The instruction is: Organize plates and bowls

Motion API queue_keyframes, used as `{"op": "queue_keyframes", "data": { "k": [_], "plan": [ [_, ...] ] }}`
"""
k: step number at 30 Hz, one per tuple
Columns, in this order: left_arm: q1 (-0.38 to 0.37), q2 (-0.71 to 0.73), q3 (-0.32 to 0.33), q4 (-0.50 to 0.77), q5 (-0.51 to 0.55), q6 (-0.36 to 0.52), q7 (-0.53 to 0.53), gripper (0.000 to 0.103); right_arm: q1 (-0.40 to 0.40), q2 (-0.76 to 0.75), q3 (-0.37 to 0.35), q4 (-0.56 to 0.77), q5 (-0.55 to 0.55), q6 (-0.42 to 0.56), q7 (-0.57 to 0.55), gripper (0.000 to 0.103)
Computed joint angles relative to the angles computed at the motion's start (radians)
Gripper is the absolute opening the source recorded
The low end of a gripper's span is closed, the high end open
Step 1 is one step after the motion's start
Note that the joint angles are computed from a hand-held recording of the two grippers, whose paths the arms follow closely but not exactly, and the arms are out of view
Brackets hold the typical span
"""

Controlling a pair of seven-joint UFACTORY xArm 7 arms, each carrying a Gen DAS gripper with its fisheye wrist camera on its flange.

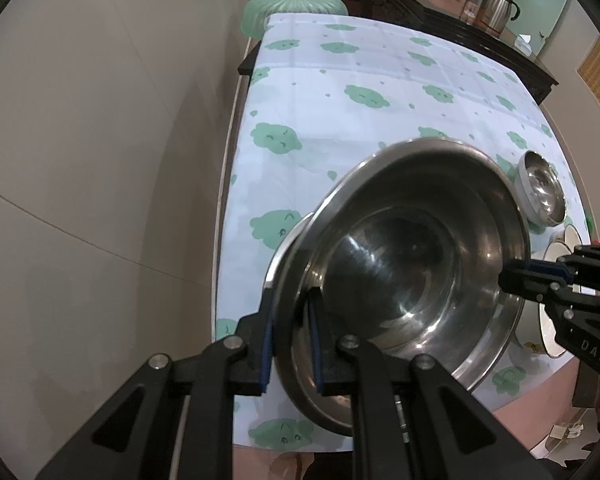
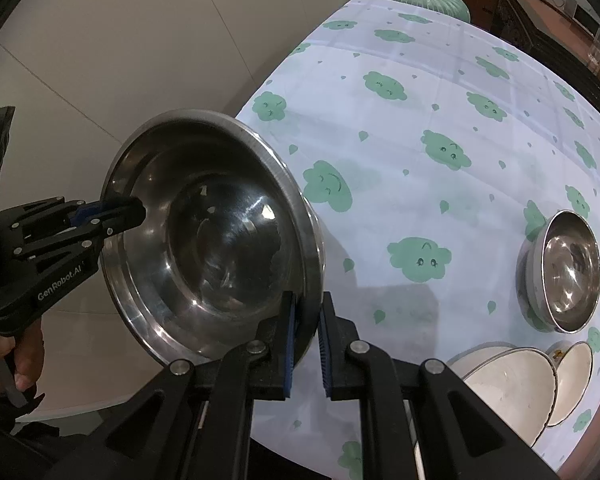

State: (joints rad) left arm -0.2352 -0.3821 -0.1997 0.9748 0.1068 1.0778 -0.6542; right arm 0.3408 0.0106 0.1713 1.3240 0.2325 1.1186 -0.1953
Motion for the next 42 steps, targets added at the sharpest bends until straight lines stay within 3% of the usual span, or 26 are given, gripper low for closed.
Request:
{"op": "queue_keyframes", "data": {
  "k": [29, 42],
  "plan": [
    [-0.014, 0.042, 0.014, -0.031, -0.048, 0.03, 0.004, 0.016, 0.004, 0.035, 0.003, -0.006, 0.003, 0.014, -0.019, 0.012],
    [-0.02, 0.054, -0.006, -0.025, 0.02, 0.044, -0.008, 0.016, 0.005, 0.075, 0.006, 0.008, -0.002, 0.013, -0.029, 0.012]
  ]
}}
